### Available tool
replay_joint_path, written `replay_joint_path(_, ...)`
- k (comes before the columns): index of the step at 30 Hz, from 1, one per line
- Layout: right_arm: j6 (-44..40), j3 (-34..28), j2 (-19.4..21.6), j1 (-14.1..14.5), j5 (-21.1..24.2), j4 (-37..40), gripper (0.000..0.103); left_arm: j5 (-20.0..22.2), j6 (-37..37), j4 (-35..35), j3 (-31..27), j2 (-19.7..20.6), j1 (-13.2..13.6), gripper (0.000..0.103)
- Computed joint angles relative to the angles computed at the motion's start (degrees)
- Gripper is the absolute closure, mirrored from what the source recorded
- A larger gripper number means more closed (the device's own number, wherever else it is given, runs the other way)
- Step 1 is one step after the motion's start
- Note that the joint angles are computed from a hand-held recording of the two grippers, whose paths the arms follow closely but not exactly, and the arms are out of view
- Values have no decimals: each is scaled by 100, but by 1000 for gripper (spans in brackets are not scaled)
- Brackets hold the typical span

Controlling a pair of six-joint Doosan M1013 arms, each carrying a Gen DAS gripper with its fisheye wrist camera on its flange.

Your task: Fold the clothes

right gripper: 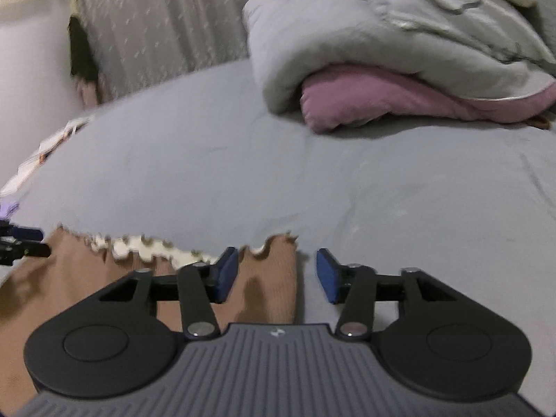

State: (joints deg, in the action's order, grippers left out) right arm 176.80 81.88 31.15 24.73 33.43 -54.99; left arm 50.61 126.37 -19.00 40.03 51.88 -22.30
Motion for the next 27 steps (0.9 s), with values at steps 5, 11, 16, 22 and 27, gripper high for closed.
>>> replay_joint_path(5, 785, 99, -72, 61, 58, -668, 100, -394, -100, -496, 147, -42, 94, 98)
replay_joint_path(11, 2305, 256, -141, 14, -17, -1258, 100, -510, -787, -1237, 172, -25, 257, 98)
replay_joint_path(16, 4014, 449, -190, -34, -171, -1895, 100, -454, -1433, -1849, 207, 1, 402, 98)
replay_joint_path(22, 1851, -239, 171, 32, 1053, -34, 99, -73, -2267, -983, -14, 110, 327, 97)
replay_joint_path(27, 2424, -65, -76, 110, 1275, -372, 59, -433, -2696, -1063, 361, -195, 441, 86)
